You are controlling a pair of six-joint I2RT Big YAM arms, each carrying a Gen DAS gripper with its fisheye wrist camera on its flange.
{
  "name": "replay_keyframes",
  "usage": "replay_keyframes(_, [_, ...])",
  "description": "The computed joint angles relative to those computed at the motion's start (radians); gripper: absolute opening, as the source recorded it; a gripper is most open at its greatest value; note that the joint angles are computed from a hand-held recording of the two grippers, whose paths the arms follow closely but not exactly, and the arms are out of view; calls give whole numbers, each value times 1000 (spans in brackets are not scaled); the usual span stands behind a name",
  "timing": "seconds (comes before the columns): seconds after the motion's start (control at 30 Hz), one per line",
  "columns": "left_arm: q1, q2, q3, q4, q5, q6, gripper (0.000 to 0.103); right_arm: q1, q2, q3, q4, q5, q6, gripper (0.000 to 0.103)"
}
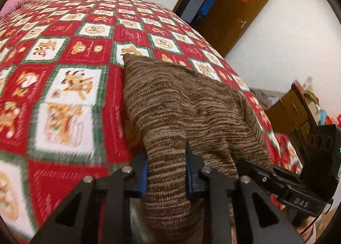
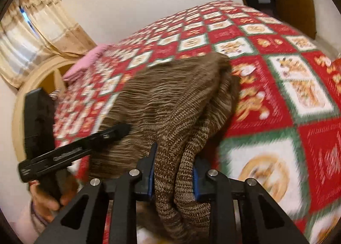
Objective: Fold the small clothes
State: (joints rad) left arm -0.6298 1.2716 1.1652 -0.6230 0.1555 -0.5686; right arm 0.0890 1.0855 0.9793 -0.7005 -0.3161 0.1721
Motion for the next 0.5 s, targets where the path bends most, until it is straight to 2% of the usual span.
replay_keyframes(0.13, [4, -108, -60, -123, 77, -8, 27, 25, -107, -67, -72, -87, 55, 28])
replay_keyframes(0.2, [4, -164, -99, -162, 114, -14, 27, 27, -159, -106, -93, -133, 79, 28])
replay_keyframes(0.3, [-8, -206, -133, -180, 110, -13, 28, 23, -231, -159, -118, -202, 111, 28])
replay_keyframes(0.33, [-15, -205, -138, -173, 96, -10, 29, 29, -244, -170, -120, -190, 113, 28])
replay_keyframes(0.4, [-25, -195, -146, -145, 64, -6, 35, 50, -261, -188, -99, -115, 107, 30])
replay_keyframes(0.47, [-19, -191, -157, -106, 51, -10, 43, 48, -253, -190, -85, -77, 119, 40])
replay_keyframes(0.5, [-10, -189, -160, -88, 57, -13, 47, 39, -247, -186, -79, -68, 124, 49])
